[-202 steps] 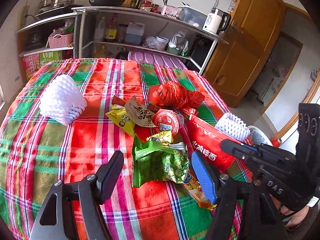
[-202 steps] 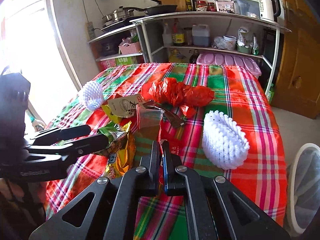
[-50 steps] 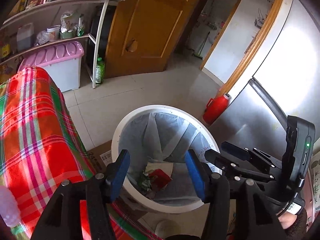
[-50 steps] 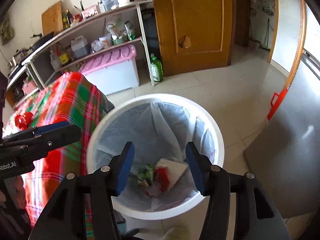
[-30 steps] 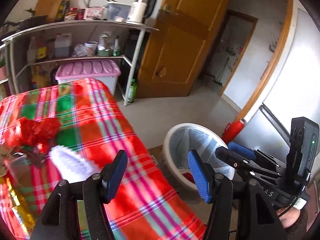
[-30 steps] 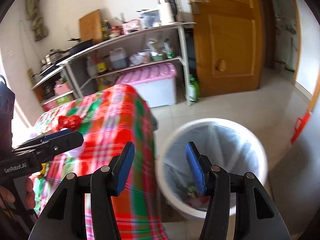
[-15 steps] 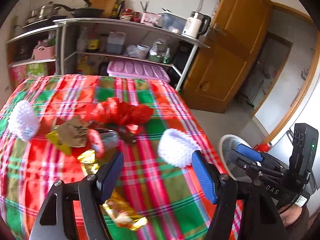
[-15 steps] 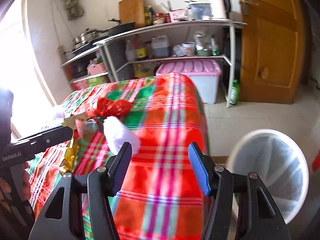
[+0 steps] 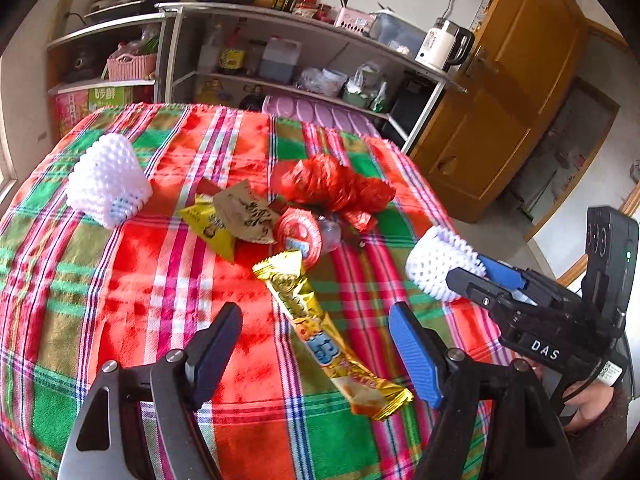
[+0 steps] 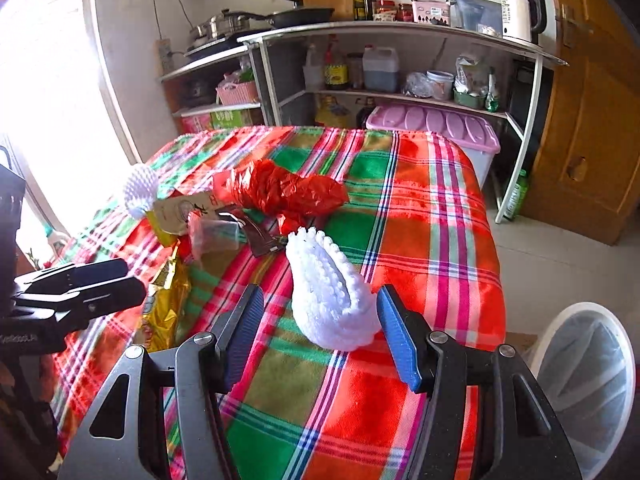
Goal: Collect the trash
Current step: 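Grasp the gold snack wrapper with the left tool while the right tool grasps a white foam net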
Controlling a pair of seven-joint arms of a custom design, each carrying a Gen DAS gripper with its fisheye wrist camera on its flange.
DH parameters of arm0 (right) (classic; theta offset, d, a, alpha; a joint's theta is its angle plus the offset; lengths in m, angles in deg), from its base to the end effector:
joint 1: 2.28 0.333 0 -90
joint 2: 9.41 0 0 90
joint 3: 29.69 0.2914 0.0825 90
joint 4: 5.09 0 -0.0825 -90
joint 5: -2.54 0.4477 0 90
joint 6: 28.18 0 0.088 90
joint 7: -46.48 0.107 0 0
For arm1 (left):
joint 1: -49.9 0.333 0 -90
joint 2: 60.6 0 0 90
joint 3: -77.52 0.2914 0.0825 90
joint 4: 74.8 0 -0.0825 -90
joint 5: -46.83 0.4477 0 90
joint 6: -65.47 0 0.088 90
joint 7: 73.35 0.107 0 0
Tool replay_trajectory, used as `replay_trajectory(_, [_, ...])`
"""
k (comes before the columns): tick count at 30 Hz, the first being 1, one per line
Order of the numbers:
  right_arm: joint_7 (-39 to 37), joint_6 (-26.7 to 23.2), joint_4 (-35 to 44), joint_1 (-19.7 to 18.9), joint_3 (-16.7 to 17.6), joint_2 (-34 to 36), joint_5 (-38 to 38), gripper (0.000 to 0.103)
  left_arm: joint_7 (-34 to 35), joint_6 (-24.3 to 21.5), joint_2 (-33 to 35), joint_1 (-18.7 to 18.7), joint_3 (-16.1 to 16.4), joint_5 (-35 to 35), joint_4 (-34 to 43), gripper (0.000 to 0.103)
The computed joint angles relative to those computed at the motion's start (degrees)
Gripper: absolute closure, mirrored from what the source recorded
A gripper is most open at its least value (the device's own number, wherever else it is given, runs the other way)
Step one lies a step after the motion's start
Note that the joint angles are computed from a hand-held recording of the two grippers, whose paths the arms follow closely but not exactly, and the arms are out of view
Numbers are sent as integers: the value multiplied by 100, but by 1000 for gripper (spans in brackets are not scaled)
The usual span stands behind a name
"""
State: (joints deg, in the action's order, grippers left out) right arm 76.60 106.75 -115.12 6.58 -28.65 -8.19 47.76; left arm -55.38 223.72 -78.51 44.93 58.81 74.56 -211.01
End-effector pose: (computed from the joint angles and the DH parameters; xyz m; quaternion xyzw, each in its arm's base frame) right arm 0.6494 0.1231 0.4783 -0.8526 0.3653 -0.0677 0.3676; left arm 0.5020 -0.2458 0.4551 -0.7810 0.4995 -0.3236 0.1895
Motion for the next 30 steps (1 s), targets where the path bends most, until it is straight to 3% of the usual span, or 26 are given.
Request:
replay_trajectory(4, [255,170,47,60,55,108,-333,43,12,119,88,-29,13,-46,-9,27])
replay_trajectory(9, [620,491,37,106,104,184,-662,43,-132,-107,271,-3,-80,276,173,28])
replay_trajectory(13, [736,359,120,66,112,256,-657,43,-147,-499,424,-92,-51,440,352,29])
replay_trajectory(15, [757,393,110,63,123,263,-696,47,-78,-579,481,-186,21,419,393,36])
replay_trajectory(17, [736,383,108,54,131,267,-664,61,-137,-618,499,-218,44,496,408,42])
replay_trajectory(20, [675,359,92,46,139,240,-610,65,-107,-592,514,-274,116,479,398,49])
replay_trajectory(24, [616,369,12,46,127,171,-525,71,75,-433,551,-338,200,329,372,69])
replay_trajectory(30, [565,274,-63,46,89,77,-399,74,192,-357,576,-343,175,392,395,85])
